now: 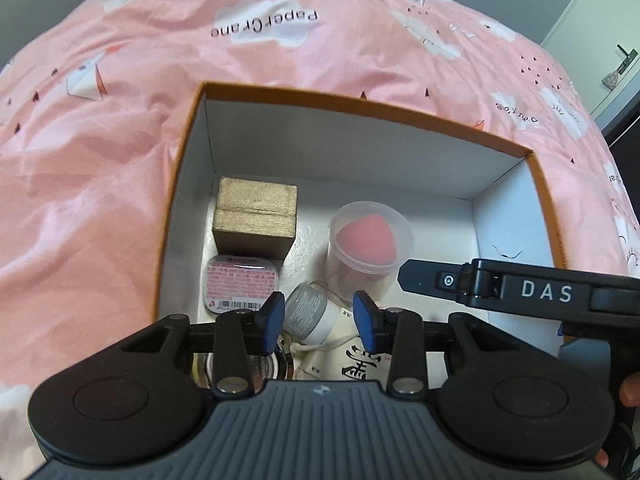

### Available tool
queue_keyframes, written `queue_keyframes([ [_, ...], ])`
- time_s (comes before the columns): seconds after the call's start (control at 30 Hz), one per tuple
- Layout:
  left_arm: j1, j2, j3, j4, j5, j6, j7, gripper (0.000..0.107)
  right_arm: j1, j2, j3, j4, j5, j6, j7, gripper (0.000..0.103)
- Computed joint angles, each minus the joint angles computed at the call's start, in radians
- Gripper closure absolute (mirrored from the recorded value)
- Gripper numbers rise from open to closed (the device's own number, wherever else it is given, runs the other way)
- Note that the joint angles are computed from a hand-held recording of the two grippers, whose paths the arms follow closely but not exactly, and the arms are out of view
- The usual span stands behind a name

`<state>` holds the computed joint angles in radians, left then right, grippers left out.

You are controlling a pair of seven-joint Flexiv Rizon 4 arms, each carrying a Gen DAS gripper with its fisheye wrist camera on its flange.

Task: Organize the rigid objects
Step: 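Move both tools back out toward the green bottle and pink bottle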

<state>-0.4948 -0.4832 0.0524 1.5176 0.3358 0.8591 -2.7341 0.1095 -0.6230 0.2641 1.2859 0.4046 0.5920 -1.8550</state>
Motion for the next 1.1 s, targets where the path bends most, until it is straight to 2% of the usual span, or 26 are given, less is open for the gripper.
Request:
queue_keyframes([
  [0.43, -0.053, 0.073, -0.004, -0.001, 0.11, -0.049, -0.099, 0.063, -0.046, 0.187, 0.027, 0.186, 0.094, 0.178, -0.216, 0.019],
  [0.6, -0.065, 0.105, -0.016, 0.015, 0.147, -0.048, -0.141, 0.063, -0.061, 0.267, 0.022, 0.263, 0.152, 0.253, -0.317, 0.019],
  [0.73, -0.083, 0.126, -0.029, 0.023, 0.202, -0.032, -0.171, 0.063, -0.072, 0.334, 0.014, 0.342, 0.197, 0.323, -0.426, 0.023],
  [0.83, -0.094, 0.129, -0.045, 0.027, 0.229, -0.011, -0.172, 0.063, -0.062, 0.378, -0.009, 0.407, 0.191, 0.38, -0.458, 0.023],
  [1.0, -0.084, 0.116, -0.088, 0.067, 0.152, 0.058, -0.103, 0.063, -0.071, 0.424, -0.052, 0.471, 0.172, 0.352, -0.45, 0.023],
  [1.1, -0.101, 0.101, -0.096, 0.072, 0.112, 0.044, -0.06, 0.063, -0.075, 0.45, -0.079, 0.512, 0.14, 0.313, -0.427, 0.023],
])
